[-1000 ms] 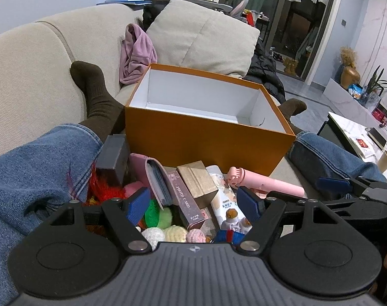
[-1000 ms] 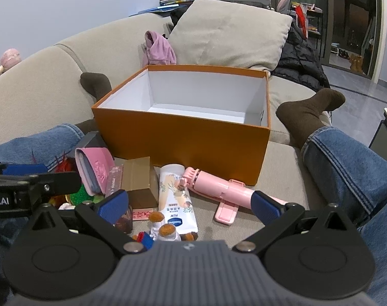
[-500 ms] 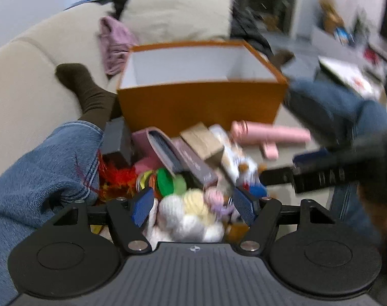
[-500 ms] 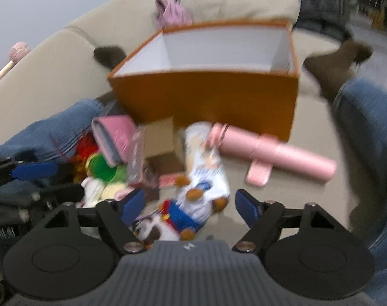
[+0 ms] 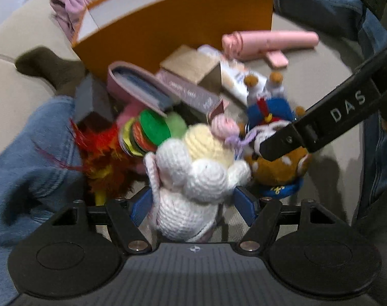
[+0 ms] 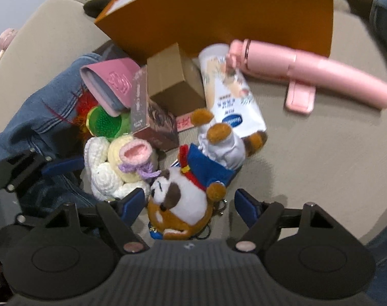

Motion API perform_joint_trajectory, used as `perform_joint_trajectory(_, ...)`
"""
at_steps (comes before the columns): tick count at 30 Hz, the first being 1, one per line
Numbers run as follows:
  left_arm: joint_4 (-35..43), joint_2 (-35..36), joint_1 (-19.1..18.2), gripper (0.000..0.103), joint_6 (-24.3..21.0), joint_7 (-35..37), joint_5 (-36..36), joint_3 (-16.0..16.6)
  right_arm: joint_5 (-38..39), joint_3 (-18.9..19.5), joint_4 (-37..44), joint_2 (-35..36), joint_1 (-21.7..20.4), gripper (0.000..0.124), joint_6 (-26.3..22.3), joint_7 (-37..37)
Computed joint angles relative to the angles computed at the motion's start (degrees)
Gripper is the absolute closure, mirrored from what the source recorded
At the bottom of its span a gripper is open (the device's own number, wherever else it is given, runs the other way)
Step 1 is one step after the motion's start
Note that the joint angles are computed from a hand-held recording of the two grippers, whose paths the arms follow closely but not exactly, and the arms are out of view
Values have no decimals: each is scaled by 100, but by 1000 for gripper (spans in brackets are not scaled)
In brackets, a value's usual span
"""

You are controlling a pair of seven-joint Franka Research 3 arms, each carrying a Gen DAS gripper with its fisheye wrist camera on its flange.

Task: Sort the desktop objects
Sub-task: 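Grasp the white crocheted bunny with the left gripper while the right grasps the bear doll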

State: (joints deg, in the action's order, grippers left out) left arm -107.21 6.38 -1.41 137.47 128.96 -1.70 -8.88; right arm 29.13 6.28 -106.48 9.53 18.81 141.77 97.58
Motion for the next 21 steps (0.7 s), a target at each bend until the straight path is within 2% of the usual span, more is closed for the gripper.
perform_joint_trajectory(4, 24, 140, -85, 20, 63, -368, 491, 19, 337, 19, 183, 257, -92, 46, -194, -8)
perform_joint_trajectory(6, 97, 213, -92, 20, 25, -470, 568, 9, 781, 90, 163, 290, -198, 54, -180, -298)
perform_joint_trajectory(7, 148, 252, -92, 20, -6, -518, 597, 6, 1050, 132, 149, 285, -257, 66, -195, -503)
perform_joint_trajectory(9, 204, 282, -68, 23, -65, -559, 579, -2, 987, 102, 126, 236, -225, 67, -199, -566)
perform_joint_trajectory(13, 297, 250, 57, 33, -257, -525, 179, -15, 809, 39, -70, 10, -176, 68, -120, -615)
perform_joint_trajectory(17, 557, 241, 266, 38, -827, -437, -749, -17, 893, -12, -281, -265, -211, 68, -21, -796)
perform_joint_trajectory(18, 550, 206, 295, 42, -843, -427, -881, -9, 830, -26, -284, -299, -200, 68, 42, -815)
perform_joint_trajectory(20, 608, 148, 373, 58, -1034, -394, -1244, 12, 734, -52, -337, -406, -192, 68, 157, -881)
perform_joint_trajectory(21, 757, 181, 428, 87, -1325, -330, -1496, 20, 661, -64, -370, -466, -183, 68, 239, -904)
